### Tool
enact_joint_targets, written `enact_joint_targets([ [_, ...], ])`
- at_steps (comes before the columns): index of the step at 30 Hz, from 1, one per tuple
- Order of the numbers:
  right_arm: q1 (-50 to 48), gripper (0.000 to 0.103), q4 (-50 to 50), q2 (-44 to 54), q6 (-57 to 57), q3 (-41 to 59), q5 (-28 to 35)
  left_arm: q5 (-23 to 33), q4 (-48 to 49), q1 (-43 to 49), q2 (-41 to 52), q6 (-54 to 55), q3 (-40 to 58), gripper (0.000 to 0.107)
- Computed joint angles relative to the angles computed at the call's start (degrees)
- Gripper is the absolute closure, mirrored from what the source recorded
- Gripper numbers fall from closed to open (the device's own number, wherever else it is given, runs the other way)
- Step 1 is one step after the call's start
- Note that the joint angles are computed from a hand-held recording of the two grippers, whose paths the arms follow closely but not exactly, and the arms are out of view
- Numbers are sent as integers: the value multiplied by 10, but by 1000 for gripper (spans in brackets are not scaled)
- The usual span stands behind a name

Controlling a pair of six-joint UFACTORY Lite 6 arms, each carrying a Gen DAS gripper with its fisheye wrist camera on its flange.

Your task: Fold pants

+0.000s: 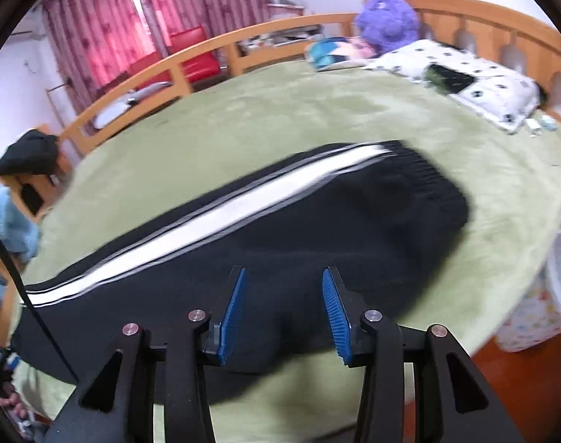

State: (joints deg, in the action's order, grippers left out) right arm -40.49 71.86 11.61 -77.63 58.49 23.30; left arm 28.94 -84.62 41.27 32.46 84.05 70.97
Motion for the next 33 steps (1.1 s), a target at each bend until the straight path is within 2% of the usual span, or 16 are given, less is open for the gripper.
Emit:
enact_joint_targets([
  [3,66,61,12,-1,33,-16,-24,33,45,20,83,-60,84,37],
  [7,137,61,35,13,57,-26,-46,41,115,13,204,-174,234,38],
  [10,174,61,48,17,60,-38,-72,54,90,10,247,-178,293,41],
  [11,182,61,55,19,61,-42,-76,61,105,16,259,-189,310,54],
  [13,189,61,63,28,59,-49,-83,61,157,8,293,-251,364,70],
  [14,191,61,59,32,65,-50,-88,83,154,15,299,-255,375,84],
  [16,192,61,49,38,78,-46,-95,116,130,26,276,-225,354,85],
  [18,185,61,67,30,56,-57,-93,120,106,25,231,-193,317,85],
  [21,172,61,90,22,25,-61,-81,111,60,-2,106,-118,222,86],
  [25,138,61,108,7,-23,-65,-44,128,50,-71,-28,-114,161,86],
  [30,89,61,147,-42,-139,-104,-35,31,46,-246,-187,-91,69,86],
  [33,31,61,106,-58,-137,-114,5,-48,52,-387,-210,-110,62,87],
])
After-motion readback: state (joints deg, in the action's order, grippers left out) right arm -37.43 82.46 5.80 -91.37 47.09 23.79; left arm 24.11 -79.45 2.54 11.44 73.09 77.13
